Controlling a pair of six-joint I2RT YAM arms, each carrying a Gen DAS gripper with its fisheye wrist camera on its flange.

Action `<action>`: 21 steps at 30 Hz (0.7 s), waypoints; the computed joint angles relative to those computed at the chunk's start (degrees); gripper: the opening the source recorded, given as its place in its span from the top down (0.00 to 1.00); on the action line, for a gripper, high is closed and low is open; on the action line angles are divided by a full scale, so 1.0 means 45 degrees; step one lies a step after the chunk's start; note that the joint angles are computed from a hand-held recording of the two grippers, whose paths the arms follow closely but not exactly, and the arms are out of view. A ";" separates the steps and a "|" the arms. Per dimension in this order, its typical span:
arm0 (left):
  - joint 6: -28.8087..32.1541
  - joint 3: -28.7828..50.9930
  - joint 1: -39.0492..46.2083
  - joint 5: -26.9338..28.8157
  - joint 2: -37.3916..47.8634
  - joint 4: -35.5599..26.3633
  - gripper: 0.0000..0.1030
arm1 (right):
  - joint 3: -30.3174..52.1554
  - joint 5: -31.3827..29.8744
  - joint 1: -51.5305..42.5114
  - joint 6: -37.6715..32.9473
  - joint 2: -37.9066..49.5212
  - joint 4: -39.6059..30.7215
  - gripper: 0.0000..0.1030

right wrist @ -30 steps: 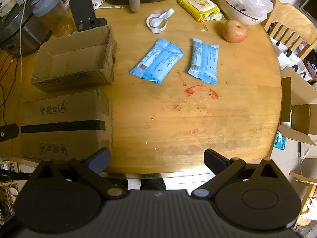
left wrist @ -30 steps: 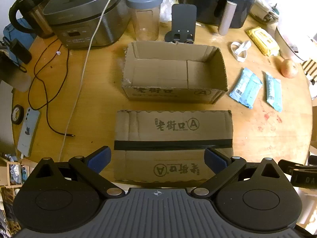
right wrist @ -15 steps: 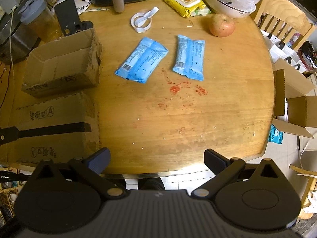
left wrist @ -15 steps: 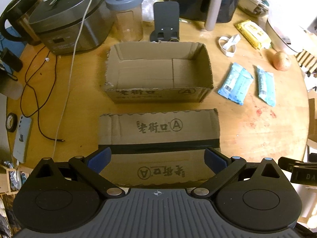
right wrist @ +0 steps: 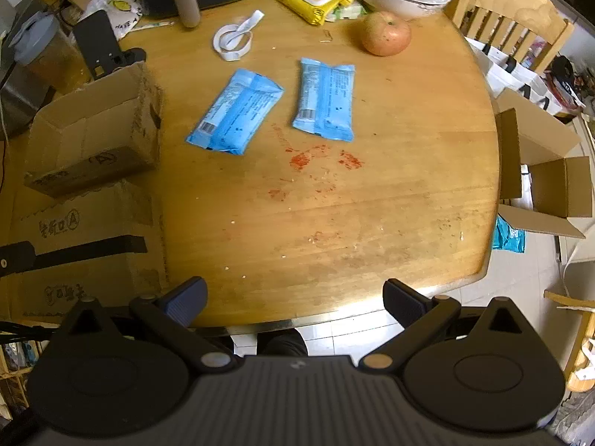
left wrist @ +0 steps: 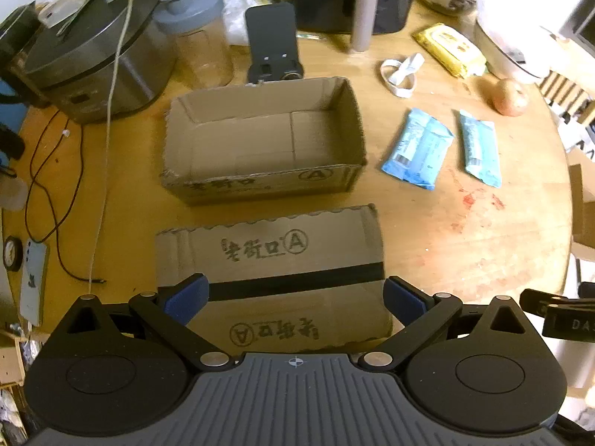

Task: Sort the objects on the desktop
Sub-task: 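Move the right tool across the table toward the two blue packets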

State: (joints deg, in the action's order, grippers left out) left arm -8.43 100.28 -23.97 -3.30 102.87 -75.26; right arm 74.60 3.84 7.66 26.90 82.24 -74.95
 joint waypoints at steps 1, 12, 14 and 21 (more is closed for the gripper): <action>0.0013 0.0062 -0.0058 0.0007 0.0054 -0.0014 0.00 | -0.0041 0.0001 -0.0061 0.0004 -0.0041 -0.0007 0.00; 0.0318 0.0709 -0.0681 0.0118 0.0555 -0.0260 0.00 | -0.0547 0.0018 -0.0615 0.0137 -0.0538 -0.0085 0.00; 0.0401 0.0797 -0.0775 0.0152 0.0626 -0.0302 0.00 | -0.0621 0.0041 -0.0647 0.0199 -0.0616 -0.0112 0.00; 0.0645 0.0999 -0.1055 0.0246 0.0796 -0.0485 0.00 | -0.0780 0.0037 -0.0719 0.0357 -0.0748 -0.0139 0.00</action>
State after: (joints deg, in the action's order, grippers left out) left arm -5.53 104.77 -28.72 -2.19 106.46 -77.44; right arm 71.09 4.01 4.42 28.50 78.87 -75.57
